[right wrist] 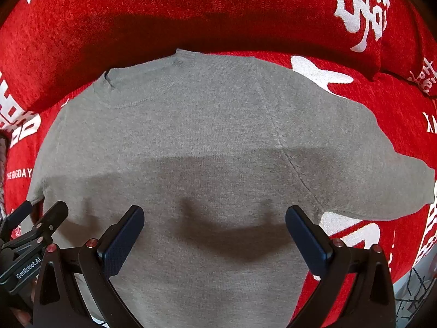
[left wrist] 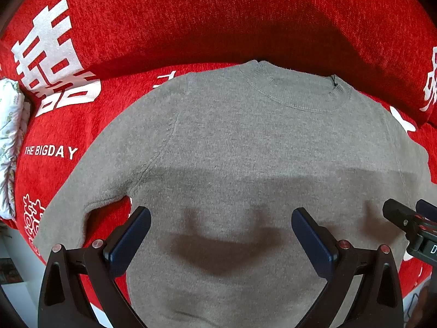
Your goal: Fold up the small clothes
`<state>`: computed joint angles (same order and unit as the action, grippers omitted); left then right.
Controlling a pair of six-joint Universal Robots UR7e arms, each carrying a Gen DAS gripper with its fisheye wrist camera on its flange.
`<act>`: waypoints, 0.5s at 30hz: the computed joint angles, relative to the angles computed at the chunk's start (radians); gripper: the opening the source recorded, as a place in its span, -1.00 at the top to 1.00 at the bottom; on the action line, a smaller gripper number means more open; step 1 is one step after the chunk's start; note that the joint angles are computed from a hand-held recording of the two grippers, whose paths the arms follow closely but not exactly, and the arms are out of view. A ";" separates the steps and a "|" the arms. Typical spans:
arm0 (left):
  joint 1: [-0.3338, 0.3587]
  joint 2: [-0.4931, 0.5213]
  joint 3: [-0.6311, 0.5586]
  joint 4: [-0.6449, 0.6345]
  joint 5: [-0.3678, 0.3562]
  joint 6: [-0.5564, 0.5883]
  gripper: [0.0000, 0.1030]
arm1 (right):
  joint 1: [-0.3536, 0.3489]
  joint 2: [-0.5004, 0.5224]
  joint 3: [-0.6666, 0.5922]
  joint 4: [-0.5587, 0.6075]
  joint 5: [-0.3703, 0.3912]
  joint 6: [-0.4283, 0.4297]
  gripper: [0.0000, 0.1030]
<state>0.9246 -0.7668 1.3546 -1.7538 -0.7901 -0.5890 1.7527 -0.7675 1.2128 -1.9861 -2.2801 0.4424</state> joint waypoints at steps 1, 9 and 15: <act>0.000 -0.003 0.004 -0.002 0.001 0.001 -1.00 | 0.001 0.001 -0.001 0.002 -0.001 0.001 -1.00; -0.001 -0.013 0.019 -0.009 -0.001 0.002 -1.00 | 0.003 0.004 0.001 -0.004 -0.013 -0.003 -1.00; -0.002 -0.023 0.039 -0.020 -0.005 0.006 -1.00 | 0.005 0.006 0.005 -0.020 -0.015 -0.010 -1.00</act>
<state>0.9228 -0.7898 1.3934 -1.7741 -0.7949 -0.5834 1.7577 -0.7619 1.2179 -2.0064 -2.2952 0.4326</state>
